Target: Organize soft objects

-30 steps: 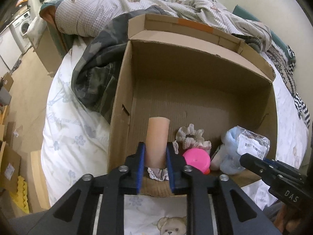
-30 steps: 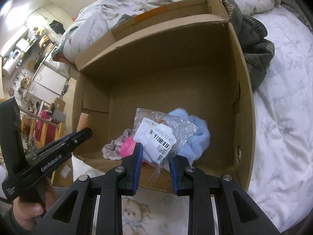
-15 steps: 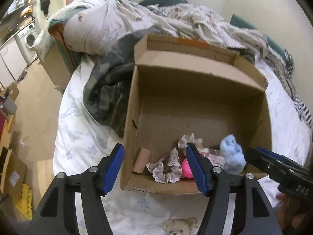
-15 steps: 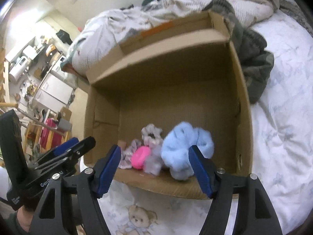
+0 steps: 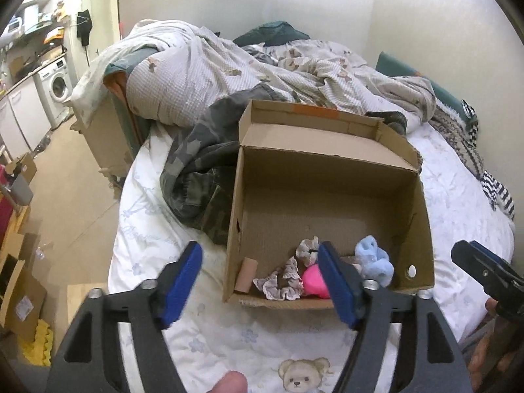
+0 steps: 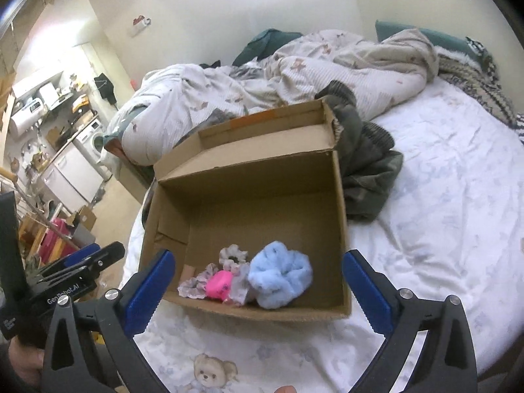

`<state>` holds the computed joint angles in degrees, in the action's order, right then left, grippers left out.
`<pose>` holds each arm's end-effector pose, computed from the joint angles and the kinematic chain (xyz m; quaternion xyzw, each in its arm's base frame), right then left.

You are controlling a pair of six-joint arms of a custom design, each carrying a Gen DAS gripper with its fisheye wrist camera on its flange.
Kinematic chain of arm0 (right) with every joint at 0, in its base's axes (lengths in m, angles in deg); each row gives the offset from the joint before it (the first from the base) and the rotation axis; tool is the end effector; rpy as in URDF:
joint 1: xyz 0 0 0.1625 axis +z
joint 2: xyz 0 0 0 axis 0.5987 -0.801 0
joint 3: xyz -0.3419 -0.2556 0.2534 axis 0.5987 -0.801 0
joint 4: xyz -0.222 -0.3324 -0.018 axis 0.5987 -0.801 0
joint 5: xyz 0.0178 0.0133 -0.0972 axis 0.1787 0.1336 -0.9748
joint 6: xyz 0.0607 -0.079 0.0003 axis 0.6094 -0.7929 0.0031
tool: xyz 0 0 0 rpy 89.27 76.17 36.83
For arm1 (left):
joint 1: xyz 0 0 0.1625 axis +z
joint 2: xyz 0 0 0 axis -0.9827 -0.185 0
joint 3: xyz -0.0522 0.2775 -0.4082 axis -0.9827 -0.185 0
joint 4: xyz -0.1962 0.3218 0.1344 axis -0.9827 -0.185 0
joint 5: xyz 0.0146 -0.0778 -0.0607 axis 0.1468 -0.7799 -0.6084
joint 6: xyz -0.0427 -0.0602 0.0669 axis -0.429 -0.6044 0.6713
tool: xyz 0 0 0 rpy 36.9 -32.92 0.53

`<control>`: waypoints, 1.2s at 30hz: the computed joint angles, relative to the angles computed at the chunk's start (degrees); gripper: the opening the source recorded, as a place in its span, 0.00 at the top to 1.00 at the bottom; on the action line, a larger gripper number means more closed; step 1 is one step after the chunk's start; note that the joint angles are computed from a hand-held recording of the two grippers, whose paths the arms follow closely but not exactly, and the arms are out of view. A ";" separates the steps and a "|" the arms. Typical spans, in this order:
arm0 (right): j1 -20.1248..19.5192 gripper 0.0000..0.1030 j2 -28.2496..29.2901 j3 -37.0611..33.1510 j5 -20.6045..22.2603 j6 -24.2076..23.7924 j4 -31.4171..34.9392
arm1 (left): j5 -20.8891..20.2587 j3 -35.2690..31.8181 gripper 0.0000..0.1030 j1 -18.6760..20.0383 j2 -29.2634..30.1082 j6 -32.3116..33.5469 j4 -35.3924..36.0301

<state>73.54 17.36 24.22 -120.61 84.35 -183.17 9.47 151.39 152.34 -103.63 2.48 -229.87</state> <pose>0.3833 -0.8007 0.0094 0.1093 -0.9062 0.3507 0.2097 -0.0404 -0.8147 0.3687 0.1250 0.8787 -0.3228 0.3288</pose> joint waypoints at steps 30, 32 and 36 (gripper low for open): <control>1.23 0.00 1.89 0.34 -4.75 -2.16 -0.44 | 1.96 4.87 0.01 -0.75 -2.13 -0.74 -2.21; 1.20 0.00 2.13 -0.15 -4.94 -2.15 0.11 | 1.95 4.82 0.01 -0.71 -2.12 -0.82 -2.09; 1.33 0.00 2.37 -0.63 -5.47 -2.84 -0.02 | 1.81 4.60 0.01 -0.62 -2.16 -1.93 -0.81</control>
